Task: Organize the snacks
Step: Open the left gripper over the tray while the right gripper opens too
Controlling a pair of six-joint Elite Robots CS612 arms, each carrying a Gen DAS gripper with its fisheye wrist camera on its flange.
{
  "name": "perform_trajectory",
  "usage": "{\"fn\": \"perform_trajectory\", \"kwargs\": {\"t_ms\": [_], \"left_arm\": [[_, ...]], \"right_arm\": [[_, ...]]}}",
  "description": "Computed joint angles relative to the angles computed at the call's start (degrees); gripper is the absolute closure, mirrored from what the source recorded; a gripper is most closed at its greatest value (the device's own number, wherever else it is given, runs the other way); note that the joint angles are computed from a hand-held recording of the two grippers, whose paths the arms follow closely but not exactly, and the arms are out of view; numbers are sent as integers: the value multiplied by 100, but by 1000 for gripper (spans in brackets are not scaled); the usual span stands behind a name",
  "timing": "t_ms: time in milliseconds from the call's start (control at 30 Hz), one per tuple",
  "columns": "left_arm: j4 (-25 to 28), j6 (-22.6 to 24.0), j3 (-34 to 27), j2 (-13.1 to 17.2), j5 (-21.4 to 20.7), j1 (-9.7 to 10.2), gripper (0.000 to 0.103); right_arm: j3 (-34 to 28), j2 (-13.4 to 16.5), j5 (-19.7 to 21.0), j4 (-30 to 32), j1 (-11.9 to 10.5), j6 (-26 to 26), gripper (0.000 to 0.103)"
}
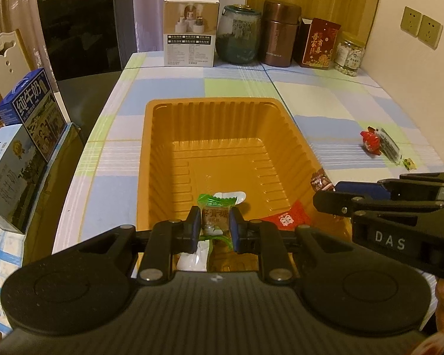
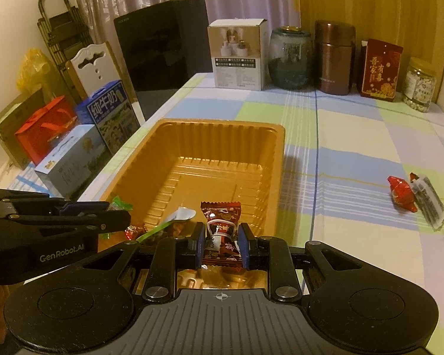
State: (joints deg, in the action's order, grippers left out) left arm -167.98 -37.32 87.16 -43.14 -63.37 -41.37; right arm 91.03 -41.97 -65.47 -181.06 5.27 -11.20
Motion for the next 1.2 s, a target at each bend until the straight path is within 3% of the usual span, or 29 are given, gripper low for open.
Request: {"fn": "perform_trajectory", "kwargs": {"t_ms": [300, 433, 1200], "left_arm": [[-32, 99, -129, 82, -6, 28, 84], [-113, 96, -122, 83, 1, 29, 66], [-114, -139, 153, -87, 248, 15, 66]], "right_arm": [[-63, 44, -10, 30, 3, 62, 79], [-66, 44, 0, 25, -3, 99, 79], [-29, 18, 405, -40, -13, 218, 78]]}}
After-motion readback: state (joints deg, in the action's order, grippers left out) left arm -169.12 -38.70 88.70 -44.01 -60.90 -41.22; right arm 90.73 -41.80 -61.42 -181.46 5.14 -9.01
